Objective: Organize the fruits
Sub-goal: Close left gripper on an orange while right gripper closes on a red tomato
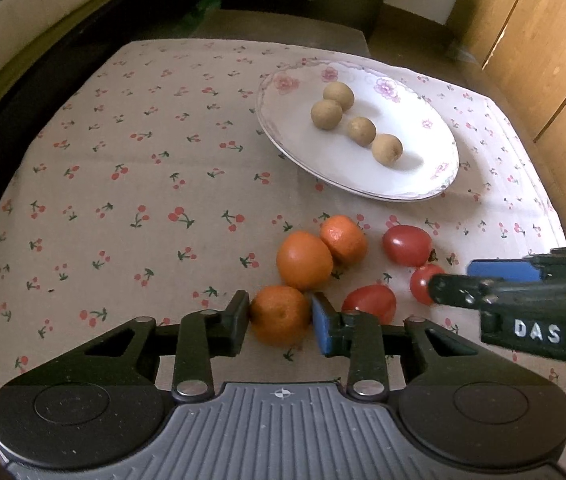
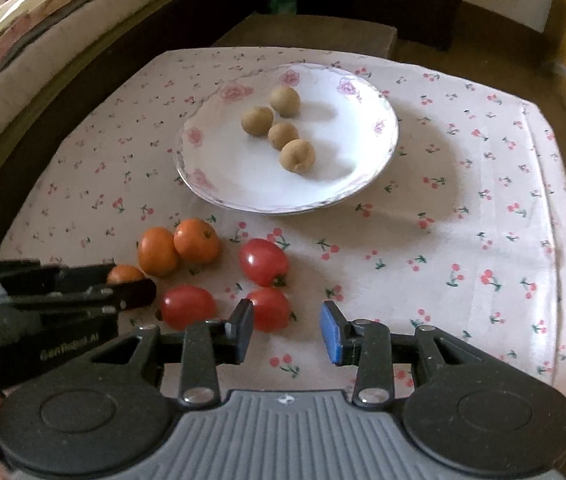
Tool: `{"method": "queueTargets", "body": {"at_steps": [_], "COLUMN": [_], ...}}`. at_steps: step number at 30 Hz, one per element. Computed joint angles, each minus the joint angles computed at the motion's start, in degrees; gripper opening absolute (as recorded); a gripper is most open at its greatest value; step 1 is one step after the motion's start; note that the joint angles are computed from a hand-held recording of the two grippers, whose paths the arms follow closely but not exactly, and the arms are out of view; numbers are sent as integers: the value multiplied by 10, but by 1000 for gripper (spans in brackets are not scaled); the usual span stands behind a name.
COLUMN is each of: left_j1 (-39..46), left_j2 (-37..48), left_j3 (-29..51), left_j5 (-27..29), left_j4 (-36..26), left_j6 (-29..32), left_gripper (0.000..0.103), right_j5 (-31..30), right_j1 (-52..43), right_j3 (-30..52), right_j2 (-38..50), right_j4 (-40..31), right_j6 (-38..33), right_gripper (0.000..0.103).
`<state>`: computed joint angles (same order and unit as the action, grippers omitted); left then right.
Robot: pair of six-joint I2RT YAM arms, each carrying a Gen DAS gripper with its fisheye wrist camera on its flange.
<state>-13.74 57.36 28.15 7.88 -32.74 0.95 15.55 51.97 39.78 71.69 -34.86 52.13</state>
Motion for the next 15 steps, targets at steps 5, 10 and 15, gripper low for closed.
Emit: {"method": "queueTargets", "body": {"at_steps": [5,10,15], "left_j1": [0,-4,-3], "left_j2": [2,2,12], "left_j3": [0,-2,-1], "left_j5": [3,1,5], "left_j4": [-1,2,5], "left_j6": [3,1,1], "left_gripper": [42,42,43], "right_j5": [-11,-13,-6], "right_j1": [-12,-13,-6], "right_j3": [8,12,12], "right_j2": [31,58,59], "right_j4": [22,35,32], "right_j6": [-18,-30,-35], "right_gripper": [38,38,37]}}
